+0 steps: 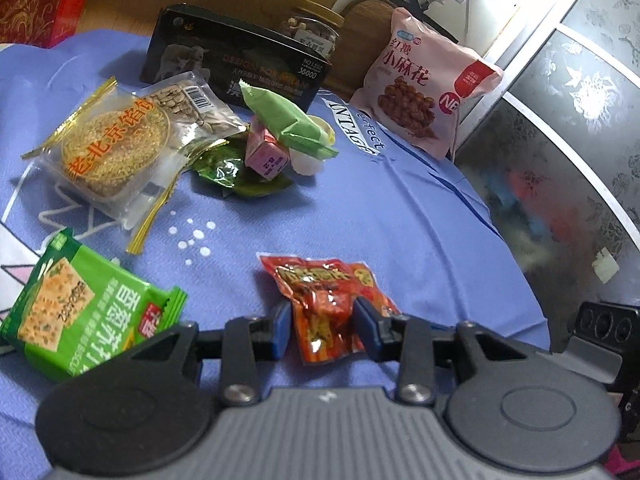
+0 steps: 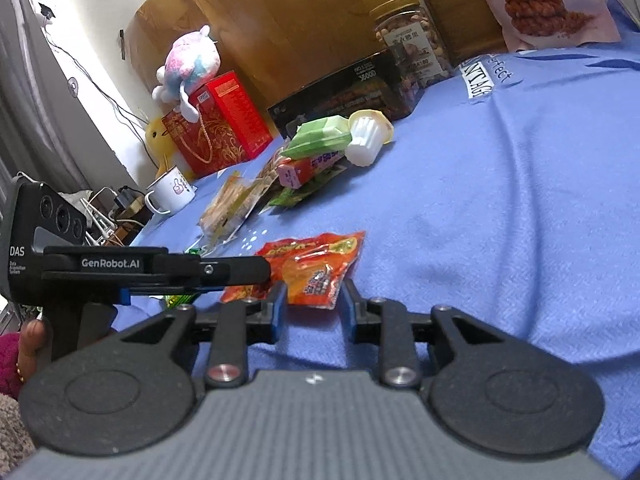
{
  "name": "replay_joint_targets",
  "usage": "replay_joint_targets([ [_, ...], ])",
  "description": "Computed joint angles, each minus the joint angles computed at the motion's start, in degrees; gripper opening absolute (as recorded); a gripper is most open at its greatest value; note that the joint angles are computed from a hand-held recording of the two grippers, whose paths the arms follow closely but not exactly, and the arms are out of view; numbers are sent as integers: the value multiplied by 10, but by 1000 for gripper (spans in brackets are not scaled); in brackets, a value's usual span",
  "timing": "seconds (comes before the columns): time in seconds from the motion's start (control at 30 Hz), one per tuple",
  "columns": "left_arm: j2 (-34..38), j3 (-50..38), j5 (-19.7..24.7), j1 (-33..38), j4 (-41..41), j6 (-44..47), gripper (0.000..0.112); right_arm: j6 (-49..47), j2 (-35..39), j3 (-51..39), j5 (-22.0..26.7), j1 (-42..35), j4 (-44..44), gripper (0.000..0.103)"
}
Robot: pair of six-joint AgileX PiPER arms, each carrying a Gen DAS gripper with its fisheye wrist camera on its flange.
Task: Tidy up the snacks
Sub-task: 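Lift the red packet with the left gripper toward the black tin box, then lower the red packet into the tin box and open the left gripper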
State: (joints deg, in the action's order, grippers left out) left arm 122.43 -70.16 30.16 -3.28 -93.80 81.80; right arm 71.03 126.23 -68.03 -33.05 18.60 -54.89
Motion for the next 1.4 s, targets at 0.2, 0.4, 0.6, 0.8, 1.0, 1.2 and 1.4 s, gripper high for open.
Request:
replay_joint_targets([
  [0.2,-2,1,2,2,7,-14,31,2,4,0,-5,-1,6,33],
  [0.4,-4,0,-8,-6,13,-26,30,8,6,7,-18,-4,20,33],
  [0.6,-9,10,-18,-9,-6,-6,25,-16,-2,16,-8,3,38,30],
  [0.8,-14,7,-16,-5,-5,-4,24,-13,1,12,-11,1,37,26],
  [1.0,-18,-20,-14,0,12,-6,24,-25,7,-16,-9,0,38,26],
  [1.2,-6,-106,-14,6,78,-61,24,-4,25,-103,9,-7,4,26],
  [1.4,72,-317,-17,9,241,-232,24,94,93,-293,55,-12,-103,26],
])
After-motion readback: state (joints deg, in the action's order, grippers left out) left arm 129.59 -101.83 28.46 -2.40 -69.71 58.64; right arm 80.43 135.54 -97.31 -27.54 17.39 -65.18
